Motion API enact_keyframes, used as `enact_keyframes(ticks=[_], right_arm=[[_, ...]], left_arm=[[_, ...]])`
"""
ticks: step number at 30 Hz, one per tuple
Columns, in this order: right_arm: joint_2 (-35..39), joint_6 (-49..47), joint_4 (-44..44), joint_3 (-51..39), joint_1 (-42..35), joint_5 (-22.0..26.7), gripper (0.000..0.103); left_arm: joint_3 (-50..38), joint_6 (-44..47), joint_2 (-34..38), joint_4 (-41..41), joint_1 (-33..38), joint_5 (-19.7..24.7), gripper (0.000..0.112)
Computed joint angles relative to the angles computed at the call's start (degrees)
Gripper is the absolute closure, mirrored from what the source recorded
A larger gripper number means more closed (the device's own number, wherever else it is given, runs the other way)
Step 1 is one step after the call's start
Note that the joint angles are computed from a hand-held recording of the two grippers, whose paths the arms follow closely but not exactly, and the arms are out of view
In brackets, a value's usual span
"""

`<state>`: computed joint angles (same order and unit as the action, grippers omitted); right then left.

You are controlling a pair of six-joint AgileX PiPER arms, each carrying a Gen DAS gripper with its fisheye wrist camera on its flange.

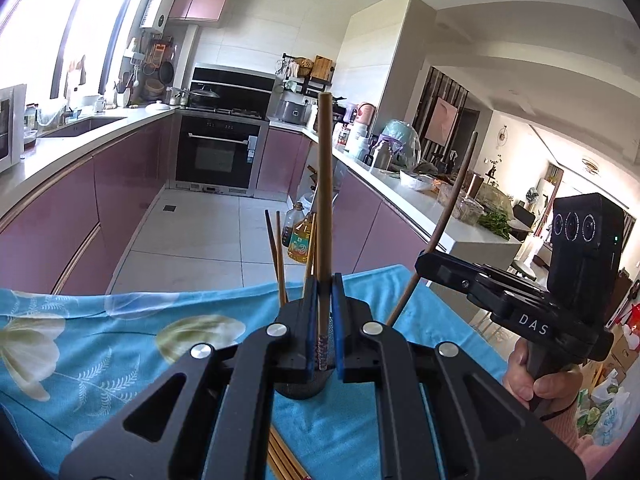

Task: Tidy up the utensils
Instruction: 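Lower the chopsticks into the holder and open both grippers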

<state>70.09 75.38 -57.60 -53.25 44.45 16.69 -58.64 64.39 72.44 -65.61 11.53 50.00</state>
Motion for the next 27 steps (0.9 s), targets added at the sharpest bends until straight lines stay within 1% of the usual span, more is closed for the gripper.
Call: enact_keyframes(ticks=[7,10,13,16,20,27], right_arm=[[2.9,1.2,-1.6,-2.4,-2.2,-0.9,0.097],[4.4,0.0,-0.3,-3.4,-3.4,-1.7,0.097],[6.3,1.3,-1.2,-4.4,-3.7,-1.4,0.097],[8.2,-0.5,0.9,-4.8,-4.4,-2.0,0.097],[10.8,-5.4,5.9,-5.7,-4.8,-2.0,0.097],[14.0,-19.0,19.7,-7.2,-6.1,-1.1,0.097]], left_arm=[[-2.5,-3.6,1.2,3.5,-5.5,-5.2,0.105],[-2.6,-5.0,1.8,5.7,-8.1,-8.0,0.105],[-2.2,-8.3,2.2,9.9,-11.8,-12.6,0.105],[-2.4,-9.5,3.8,12.0,-13.2,-13.8,0.105],[-2.5,-9.9,6.0,13.9,-14.8,-15.4,0.105],[-3.4,-10.3,9.4,16.7,-16.0,-15.7,0.105]])
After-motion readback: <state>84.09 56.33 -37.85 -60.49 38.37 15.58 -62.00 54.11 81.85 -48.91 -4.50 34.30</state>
